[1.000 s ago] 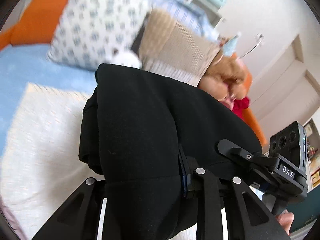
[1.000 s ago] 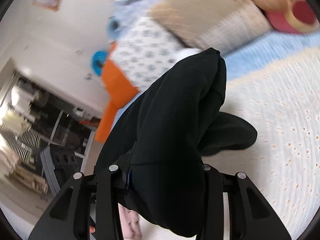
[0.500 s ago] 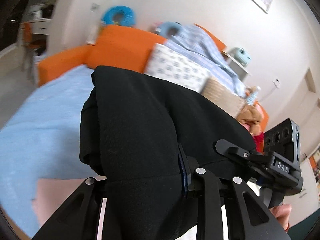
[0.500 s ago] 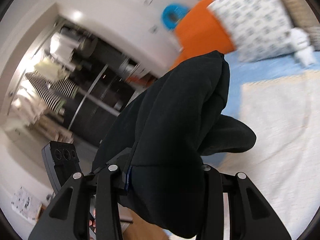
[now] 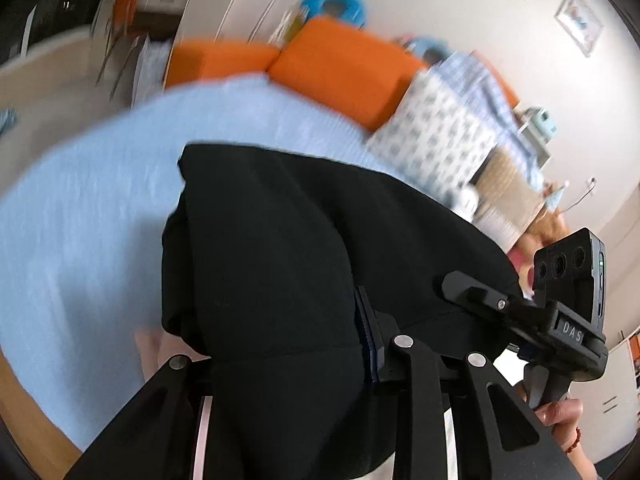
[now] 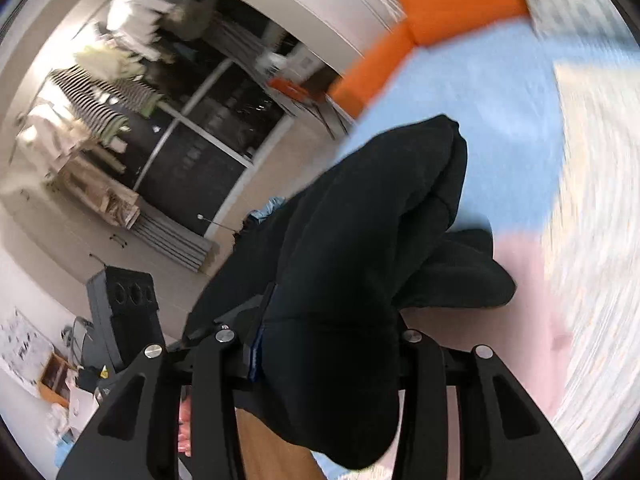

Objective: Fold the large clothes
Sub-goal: 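Grasp the black bundle with both tools and lift it off the quilt, then carry the black bundle with both tools and lower it onto the pink garment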

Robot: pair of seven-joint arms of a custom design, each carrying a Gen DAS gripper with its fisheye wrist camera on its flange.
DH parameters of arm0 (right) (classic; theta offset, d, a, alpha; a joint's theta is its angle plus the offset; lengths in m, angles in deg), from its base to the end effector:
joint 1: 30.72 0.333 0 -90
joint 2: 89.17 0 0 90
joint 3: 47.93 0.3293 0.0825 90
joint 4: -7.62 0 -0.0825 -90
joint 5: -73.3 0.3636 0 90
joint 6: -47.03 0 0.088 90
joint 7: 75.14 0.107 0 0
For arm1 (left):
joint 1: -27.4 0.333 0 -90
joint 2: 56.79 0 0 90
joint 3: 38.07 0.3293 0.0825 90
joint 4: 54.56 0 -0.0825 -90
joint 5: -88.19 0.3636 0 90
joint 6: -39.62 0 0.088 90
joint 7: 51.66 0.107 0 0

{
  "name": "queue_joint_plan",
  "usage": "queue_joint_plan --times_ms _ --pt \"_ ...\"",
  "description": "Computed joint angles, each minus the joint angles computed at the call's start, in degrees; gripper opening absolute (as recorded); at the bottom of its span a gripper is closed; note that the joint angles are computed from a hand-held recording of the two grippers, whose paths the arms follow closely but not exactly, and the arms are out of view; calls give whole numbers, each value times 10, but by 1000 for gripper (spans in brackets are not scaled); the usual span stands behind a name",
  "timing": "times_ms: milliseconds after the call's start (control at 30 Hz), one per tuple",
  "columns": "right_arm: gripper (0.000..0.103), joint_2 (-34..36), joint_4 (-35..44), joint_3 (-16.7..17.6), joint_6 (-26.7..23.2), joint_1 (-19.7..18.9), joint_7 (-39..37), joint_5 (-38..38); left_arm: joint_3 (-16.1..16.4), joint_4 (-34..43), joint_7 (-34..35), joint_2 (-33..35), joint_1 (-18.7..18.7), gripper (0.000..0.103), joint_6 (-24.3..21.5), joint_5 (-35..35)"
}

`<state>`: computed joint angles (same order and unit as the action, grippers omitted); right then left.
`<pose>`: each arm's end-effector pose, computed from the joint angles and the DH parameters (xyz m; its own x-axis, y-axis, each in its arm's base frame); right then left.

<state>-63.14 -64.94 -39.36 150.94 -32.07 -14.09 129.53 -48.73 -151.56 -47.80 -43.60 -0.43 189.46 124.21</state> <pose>0.6823 0.1301 0.5650 0.4258 -0.4904 -0.7604 -0.9025 -0.1695 -0.3960 0.5155 -0.4104 0.5594 0.2113 -0.8566 0.4707 -0.6879 -0.4724 -0.5510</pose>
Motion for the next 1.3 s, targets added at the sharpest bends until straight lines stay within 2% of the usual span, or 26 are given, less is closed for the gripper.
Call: queue_joint_plan --times_ms 67,167,200,267,300,367,400,433,467,500,533,600,667,733,767,833,867,933,967,1033,1067,1167,1233,1300 --pt "40 -28 -78 -6 3 -4 -10 -1 -3 -43 -19 5 2 31 45 -14" --pt "41 -63 -165 -20 -11 -18 -63 17 29 -115 -139 -4 -22 33 142 70" --pt "44 -66 -178 -26 -19 -19 -70 15 35 -133 -170 -4 -24 38 174 84" --pt "58 -64 -196 -37 -25 -17 -69 11 54 -153 -233 1 -36 50 207 117" --pt "68 -66 -205 -40 -24 -16 -73 9 61 -154 -251 6 -43 59 209 133" --pt "71 -65 -217 -43 -25 -20 -82 28 107 -156 -357 13 -75 62 244 235" --pt "76 -66 -218 -44 -29 -20 -83 30 113 -158 -389 11 -78 67 250 265" --pt "80 -69 -220 -45 -30 -19 -81 28 106 -159 -390 10 -71 71 250 268" --pt "81 -71 -213 -48 -36 -17 -74 15 82 -169 -350 2 -54 74 240 234" --pt "85 -75 -208 -51 -38 -14 -73 -2 40 -183 -270 -10 -26 80 216 160" --pt "87 -80 -200 -55 -36 -10 -74 -22 19 -197 -230 -24 -12 81 203 121" --pt "89 -106 -196 -67 -20 -6 -88 -73 3 -224 -193 -63 -9 84 169 82" --pt "92 -134 -199 -79 -2 -8 -96 -108 -8 -248 -225 -114 -8 84 130 108" --pt "93 -164 -216 -86 23 -15 -127 -97 -24 -257 -264 -152 1 93 103 156" --pt "93 -183 -227 -87 49 -13 -152 -87 -37 -251 -282 -167 5 94 70 186" --pt "93 -204 -241 -85 105 0 -194 -72 -58 -223 -257 -167 15 94 17 192" --pt "92 -209 -242 -80 132 10 -219 -56 -64 -204 -247 -159 23 94 11 205" --pt "76 -207 -243 -73 178 28 -243 -25 -68 -161 -238 -130 40 94 9 219" --pt "71 -199 -235 -68 203 39 -245 -17 -63 -138 -228 -112 46 94 21 221" --pt "54 -168 -204 -59 226 58 -218 -21 -51 -97 -234 -77 48 94 35 242" --pt "52 -150 -189 -54 226 62 -204 -20 -45 -79 -230 -62 43 94 22 242" --pt "45 -106 -156 -40 253 83 -158 -63 -22 -41 -211 -15 37 92 30 228" --pt "44 -86 -147 -34 274 92 -134 -96 -10 -23 -167 14 34 88 12 192" --pt "42 -63 -140 -31 284 97 -97 -128 10 -22 -166 33 28 88 23 189"
